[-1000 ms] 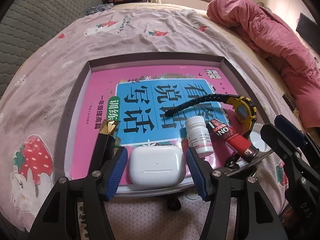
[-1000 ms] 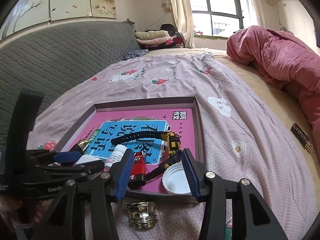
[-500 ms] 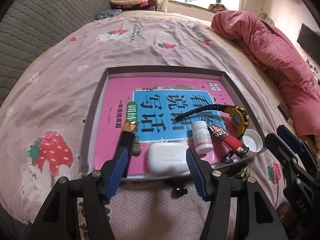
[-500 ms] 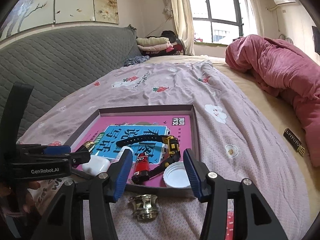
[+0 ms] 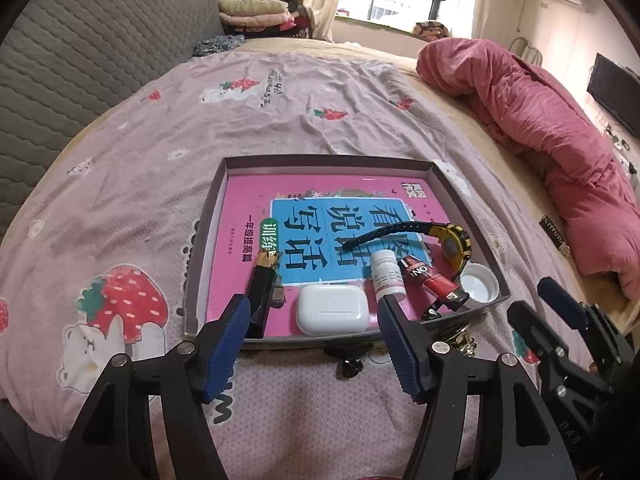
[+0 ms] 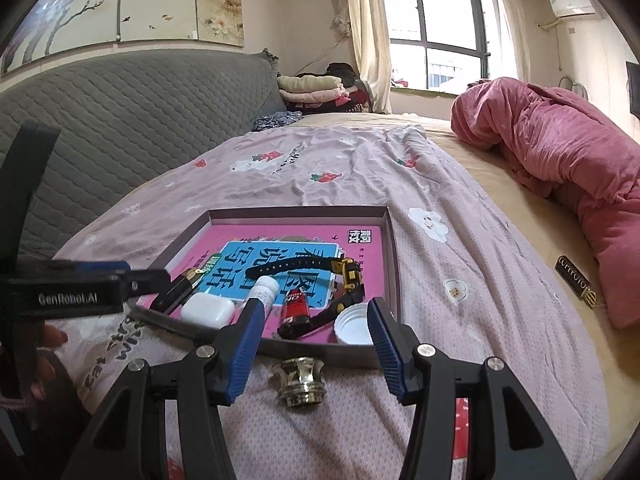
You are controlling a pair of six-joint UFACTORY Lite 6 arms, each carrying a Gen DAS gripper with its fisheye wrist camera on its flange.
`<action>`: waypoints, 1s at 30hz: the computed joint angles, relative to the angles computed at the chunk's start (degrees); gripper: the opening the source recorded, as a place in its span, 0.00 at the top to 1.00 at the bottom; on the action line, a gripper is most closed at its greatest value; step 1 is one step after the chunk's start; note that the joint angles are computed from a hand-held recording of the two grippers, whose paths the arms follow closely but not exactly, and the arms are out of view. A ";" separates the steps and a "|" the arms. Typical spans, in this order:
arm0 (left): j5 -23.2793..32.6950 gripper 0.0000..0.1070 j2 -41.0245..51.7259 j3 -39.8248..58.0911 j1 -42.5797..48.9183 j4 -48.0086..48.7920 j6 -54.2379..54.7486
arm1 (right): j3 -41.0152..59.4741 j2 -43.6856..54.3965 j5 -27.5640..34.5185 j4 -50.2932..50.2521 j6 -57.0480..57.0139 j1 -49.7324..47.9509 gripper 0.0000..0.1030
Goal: Organize rigid objects
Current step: 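Open both grippers to release the earbuds case and lighter, then withdraw, then close the left gripper on the black earbuds while the right gripper grasps the gold knob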
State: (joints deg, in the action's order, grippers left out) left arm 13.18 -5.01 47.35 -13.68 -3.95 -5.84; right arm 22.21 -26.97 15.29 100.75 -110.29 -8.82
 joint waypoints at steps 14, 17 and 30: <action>-0.42 0.36 -3.96 -7.01 -0.39 0.07 1.30 | -2.64 -4.79 -0.54 -21.20 20.92 -0.44 0.48; -0.90 0.36 -3.44 -8.41 -0.54 -0.29 1.76 | -3.12 -5.10 -0.84 -23.42 22.93 -0.22 0.48; -2.64 0.36 0.98 -9.86 -2.62 -5.40 5.84 | -3.87 -1.29 -2.69 -21.06 19.43 2.17 0.48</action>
